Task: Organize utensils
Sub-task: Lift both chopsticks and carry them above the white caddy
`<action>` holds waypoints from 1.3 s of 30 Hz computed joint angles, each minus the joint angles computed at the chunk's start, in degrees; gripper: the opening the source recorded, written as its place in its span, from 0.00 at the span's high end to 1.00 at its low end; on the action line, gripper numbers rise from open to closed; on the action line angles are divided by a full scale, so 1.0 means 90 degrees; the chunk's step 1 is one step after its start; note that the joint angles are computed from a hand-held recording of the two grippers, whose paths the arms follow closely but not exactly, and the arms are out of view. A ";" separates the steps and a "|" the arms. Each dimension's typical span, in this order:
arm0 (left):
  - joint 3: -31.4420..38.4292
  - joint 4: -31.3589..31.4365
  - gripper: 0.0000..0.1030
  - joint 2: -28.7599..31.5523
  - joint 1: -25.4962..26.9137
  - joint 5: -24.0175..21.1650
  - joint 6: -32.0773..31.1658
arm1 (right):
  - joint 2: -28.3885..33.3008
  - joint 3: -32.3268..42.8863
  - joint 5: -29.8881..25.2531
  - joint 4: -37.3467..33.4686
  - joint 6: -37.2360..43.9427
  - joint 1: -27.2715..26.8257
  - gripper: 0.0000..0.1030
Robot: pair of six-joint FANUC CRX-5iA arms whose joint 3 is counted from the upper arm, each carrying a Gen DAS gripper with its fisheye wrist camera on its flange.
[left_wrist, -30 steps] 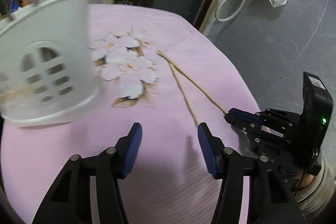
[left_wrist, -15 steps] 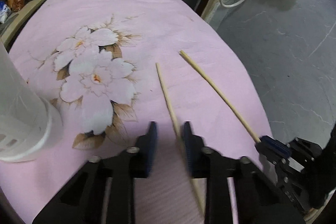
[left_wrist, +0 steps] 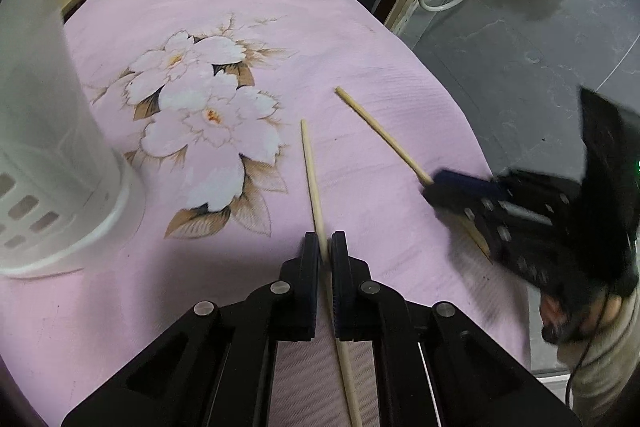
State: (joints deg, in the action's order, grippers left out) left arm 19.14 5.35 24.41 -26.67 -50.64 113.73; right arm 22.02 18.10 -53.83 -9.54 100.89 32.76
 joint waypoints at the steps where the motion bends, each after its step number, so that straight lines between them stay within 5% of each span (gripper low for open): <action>1: 0.0000 0.0000 0.96 0.0001 -0.0002 0.0003 0.0000 | 0.0125 0.0201 -0.0146 -0.0057 0.0051 -0.0014 0.89; 5: 0.0076 -0.0158 0.96 0.0001 -0.0061 -0.0091 0.0069 | 0.0545 0.0836 -0.0643 -0.0083 0.0206 0.0016 0.89; 10: 0.0194 -0.0405 0.97 0.0035 -0.0243 -0.0085 0.0146 | 0.0366 0.0438 -0.0304 0.0413 0.0155 0.0248 0.96; 16: -0.0656 -0.0562 0.98 -0.0594 -0.0437 0.0811 0.0034 | -0.0213 -0.0181 0.0338 -0.0608 0.0480 -0.0034 0.97; 21: -0.1468 -0.0996 0.98 -0.1244 -0.0607 0.1872 0.0461 | -0.1099 -0.1225 0.1583 -0.1496 0.0999 -0.0200 0.97; 25: -0.1586 -0.3056 0.98 -0.1687 -0.1127 0.2459 0.2039 | -0.1724 -0.1850 0.2573 -0.2564 0.1873 -0.0276 0.97; 31: -0.1246 -0.6491 0.98 -0.1947 -0.2121 0.1951 0.5046 | -0.2270 -0.2317 0.3737 -0.3839 0.3343 -0.0136 0.97; 35: -0.1151 -0.8102 0.98 -0.2101 -0.2564 0.1322 0.6409 | -0.2390 -0.2093 0.3635 -0.5695 0.5261 -0.0411 0.97; 39: -0.1317 -0.8513 0.98 -0.2517 -0.2519 0.1085 0.6816 | -0.2187 -0.1660 0.2989 -0.7568 0.6799 -0.0856 0.97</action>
State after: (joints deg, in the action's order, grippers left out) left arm 7.29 -71.27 1.76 -49.34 -40.88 175.07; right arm 2.34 3.16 -26.94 -77.66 162.08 25.06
